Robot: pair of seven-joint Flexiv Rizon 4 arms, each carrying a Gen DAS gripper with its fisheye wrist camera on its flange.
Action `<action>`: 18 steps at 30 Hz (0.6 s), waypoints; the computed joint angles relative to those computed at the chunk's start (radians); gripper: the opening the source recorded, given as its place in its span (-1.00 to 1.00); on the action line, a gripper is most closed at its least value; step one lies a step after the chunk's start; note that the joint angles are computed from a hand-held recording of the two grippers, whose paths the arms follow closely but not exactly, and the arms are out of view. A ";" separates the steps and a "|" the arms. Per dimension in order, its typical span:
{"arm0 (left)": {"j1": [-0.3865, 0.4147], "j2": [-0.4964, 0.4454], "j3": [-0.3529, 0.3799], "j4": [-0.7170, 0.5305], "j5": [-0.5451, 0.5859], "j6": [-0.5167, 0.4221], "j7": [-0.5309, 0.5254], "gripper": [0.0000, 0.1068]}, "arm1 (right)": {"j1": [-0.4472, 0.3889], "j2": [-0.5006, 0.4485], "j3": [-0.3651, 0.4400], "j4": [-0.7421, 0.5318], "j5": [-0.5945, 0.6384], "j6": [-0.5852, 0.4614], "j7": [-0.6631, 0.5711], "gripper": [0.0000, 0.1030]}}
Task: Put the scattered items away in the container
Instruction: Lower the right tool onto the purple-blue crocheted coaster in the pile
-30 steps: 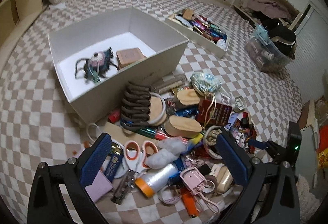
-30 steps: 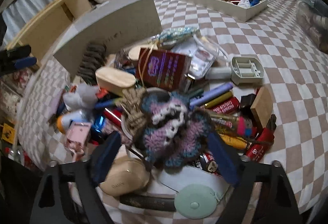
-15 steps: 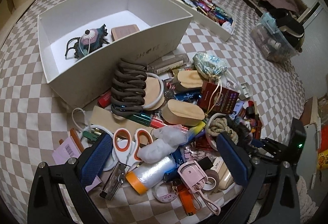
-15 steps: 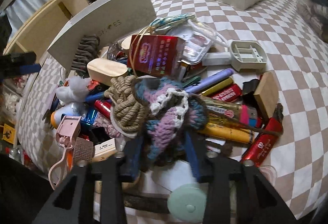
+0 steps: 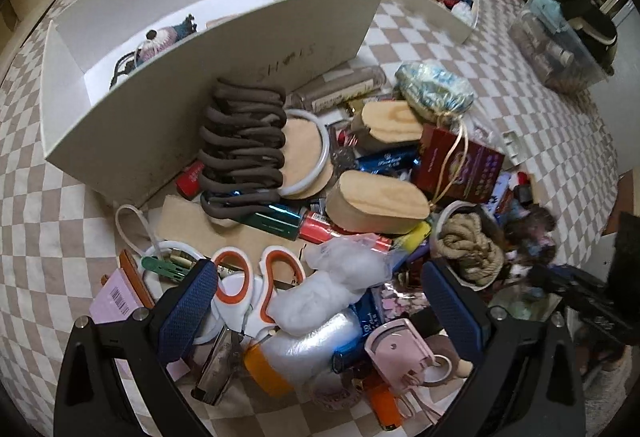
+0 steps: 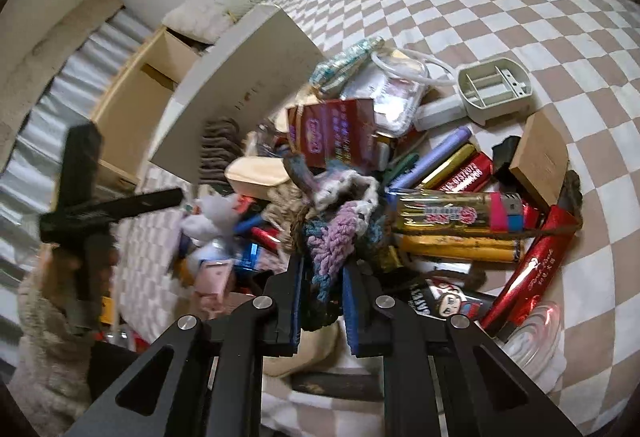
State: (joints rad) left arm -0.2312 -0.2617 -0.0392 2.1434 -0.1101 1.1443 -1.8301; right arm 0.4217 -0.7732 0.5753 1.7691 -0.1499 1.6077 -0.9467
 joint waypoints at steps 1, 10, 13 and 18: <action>-0.004 -0.005 0.004 -0.007 0.011 -0.009 -0.008 0.91 | -0.014 -0.010 0.022 -0.008 -0.003 0.001 -0.011 -0.65; -0.029 -0.054 0.025 -0.072 0.106 -0.105 -0.065 0.89 | -0.066 -0.029 0.119 -0.020 -0.030 0.017 -0.066 -0.66; -0.045 -0.067 0.038 -0.094 0.151 -0.124 -0.091 0.79 | -0.074 -0.034 0.139 -0.024 -0.032 0.014 -0.074 -0.65; -0.043 -0.080 0.033 -0.088 0.153 -0.121 -0.095 0.62 | -0.078 -0.045 0.150 -0.032 -0.028 0.005 -0.081 -0.66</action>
State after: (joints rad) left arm -0.2738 -0.3413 -0.0059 2.0553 0.0424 1.0236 -1.9251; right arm 0.3438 -0.8183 0.7255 1.7369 -0.1783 1.6131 -1.0274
